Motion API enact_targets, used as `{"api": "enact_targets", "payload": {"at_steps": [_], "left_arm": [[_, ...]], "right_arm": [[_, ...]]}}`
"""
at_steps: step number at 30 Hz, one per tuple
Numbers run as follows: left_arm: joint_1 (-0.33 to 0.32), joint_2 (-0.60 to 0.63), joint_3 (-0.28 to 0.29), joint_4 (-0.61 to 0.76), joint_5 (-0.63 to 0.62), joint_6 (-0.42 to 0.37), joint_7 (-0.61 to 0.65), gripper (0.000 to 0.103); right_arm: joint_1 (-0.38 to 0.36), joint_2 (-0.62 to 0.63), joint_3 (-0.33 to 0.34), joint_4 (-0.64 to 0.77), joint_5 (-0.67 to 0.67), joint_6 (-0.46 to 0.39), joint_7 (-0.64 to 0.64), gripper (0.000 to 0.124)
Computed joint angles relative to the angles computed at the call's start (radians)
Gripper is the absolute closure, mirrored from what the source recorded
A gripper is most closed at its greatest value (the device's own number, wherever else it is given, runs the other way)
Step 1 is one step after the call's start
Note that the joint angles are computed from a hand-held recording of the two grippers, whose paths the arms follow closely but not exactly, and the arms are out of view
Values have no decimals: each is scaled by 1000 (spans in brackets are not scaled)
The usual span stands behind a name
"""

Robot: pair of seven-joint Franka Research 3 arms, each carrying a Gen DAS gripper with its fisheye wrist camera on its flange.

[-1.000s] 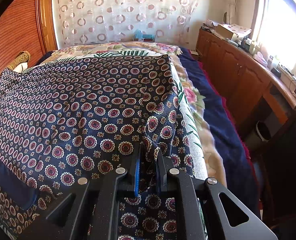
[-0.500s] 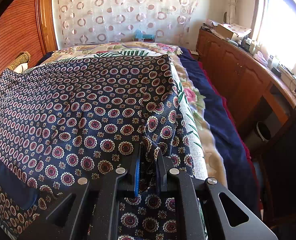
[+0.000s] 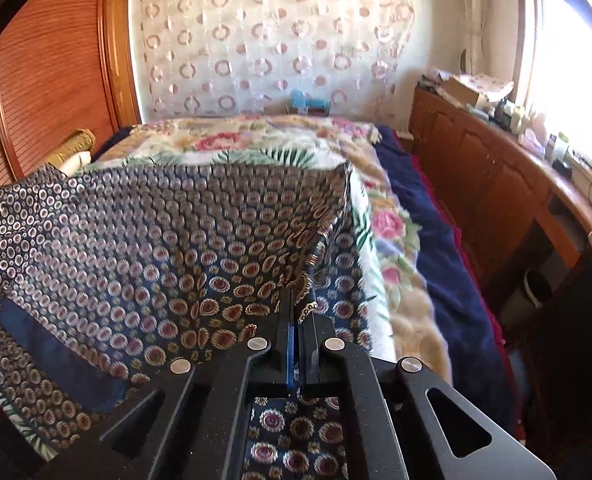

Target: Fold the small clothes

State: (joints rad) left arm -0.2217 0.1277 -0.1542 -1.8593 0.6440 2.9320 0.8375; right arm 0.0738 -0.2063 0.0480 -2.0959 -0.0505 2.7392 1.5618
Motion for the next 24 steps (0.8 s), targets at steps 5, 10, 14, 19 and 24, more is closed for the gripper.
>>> {"api": "enact_targets", "payload": {"at_steps": [5,10,14,19,24], "left_arm": [[13,-37,0,-63,-15,28,-17,101],[27,-68,-5,-137,-18,33,-47,101],[40,-77,-15,-179,-57,44,-40,101],[43,-66,-17,-194,-75,28,-41,101],[41,-51,-20,-193,-97,-1,-24,100]], "right_arm": [[16,-53,-17,-22,57,4,-52,123],[18,-114,-21,-78,114,8,-100,123],[4,-147,-16,-126,131,3,-119,123],[-28,-137,12,-137,87,19,-84,123],[-37,-107,24,-120,60,4,-46,123]]}}
